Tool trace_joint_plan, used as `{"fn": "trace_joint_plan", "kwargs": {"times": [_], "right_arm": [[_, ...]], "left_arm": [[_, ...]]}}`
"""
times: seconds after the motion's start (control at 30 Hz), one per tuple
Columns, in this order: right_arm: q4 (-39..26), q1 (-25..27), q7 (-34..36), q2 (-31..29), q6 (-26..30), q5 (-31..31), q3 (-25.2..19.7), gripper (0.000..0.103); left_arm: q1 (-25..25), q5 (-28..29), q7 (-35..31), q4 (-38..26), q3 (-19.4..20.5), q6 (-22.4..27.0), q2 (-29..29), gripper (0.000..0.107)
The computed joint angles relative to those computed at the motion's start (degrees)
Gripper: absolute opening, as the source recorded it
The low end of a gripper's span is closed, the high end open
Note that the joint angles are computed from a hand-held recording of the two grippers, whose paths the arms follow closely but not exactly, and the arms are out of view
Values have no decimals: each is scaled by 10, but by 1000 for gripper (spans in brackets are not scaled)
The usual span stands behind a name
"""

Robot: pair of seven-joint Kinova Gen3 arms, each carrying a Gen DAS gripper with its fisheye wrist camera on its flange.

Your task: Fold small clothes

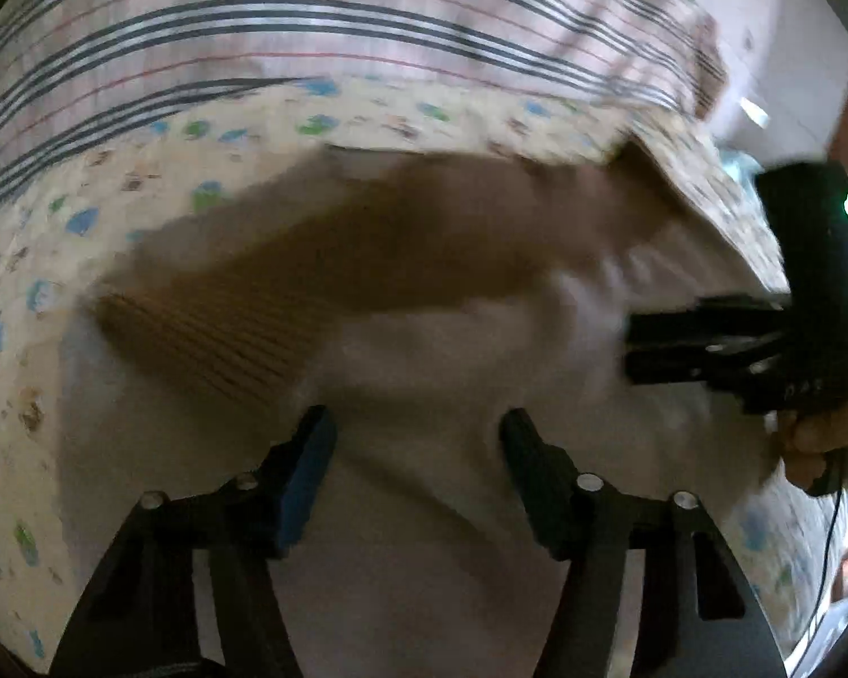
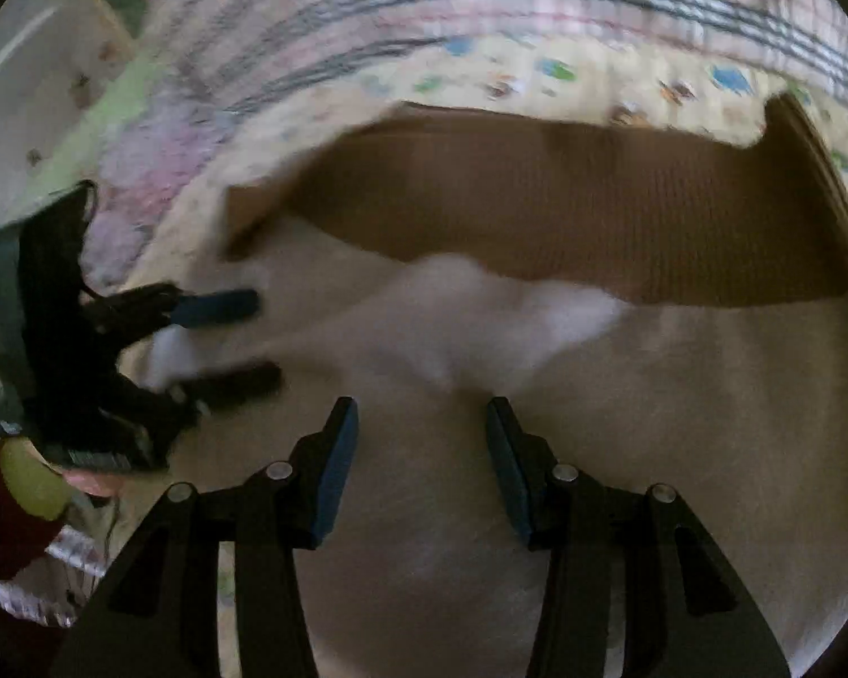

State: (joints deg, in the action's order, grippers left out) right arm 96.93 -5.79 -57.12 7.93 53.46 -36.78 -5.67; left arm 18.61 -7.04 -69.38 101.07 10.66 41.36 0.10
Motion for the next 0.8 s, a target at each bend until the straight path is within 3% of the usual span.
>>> {"fn": "trace_joint_plan", "kwargs": {"times": [0.1, 0.2, 0.3, 0.4, 0.43, 0.53, 0.6, 0.73, 0.8], "right_arm": [[4, 18, -26, 6, -48, -17, 15, 48], [30, 35, -65, -7, -117, -35, 24, 48], [79, 60, -82, -45, -187, -74, 29, 48], [126, 56, -110, -91, -241, -74, 46, 51], [137, 51, -103, -101, -243, -86, 57, 52], [173, 45, -58, -142, -223, -121, 89, 58], [194, 31, -39, -169, -217, -128, 102, 60], [243, -19, 21, -223, -191, -156, 148, 60], [257, -29, 27, -236, -177, -150, 153, 60]], "left_arm": [[-2, -64, 66, -13, -28, 3, 15, 56], [-12, -70, 100, -17, -61, -5, 18, 55], [-72, -26, 106, -5, -47, -31, 6, 44], [-92, -52, 139, 5, -26, -31, -13, 45], [-87, -74, 156, 10, -29, -17, -25, 53], [-19, -86, 204, 52, -79, -29, -74, 54], [7, -68, 195, 74, -95, -29, -109, 54], [3, -28, 184, 117, -43, -44, -163, 55], [11, -5, 175, 133, -43, -49, -177, 55]]}}
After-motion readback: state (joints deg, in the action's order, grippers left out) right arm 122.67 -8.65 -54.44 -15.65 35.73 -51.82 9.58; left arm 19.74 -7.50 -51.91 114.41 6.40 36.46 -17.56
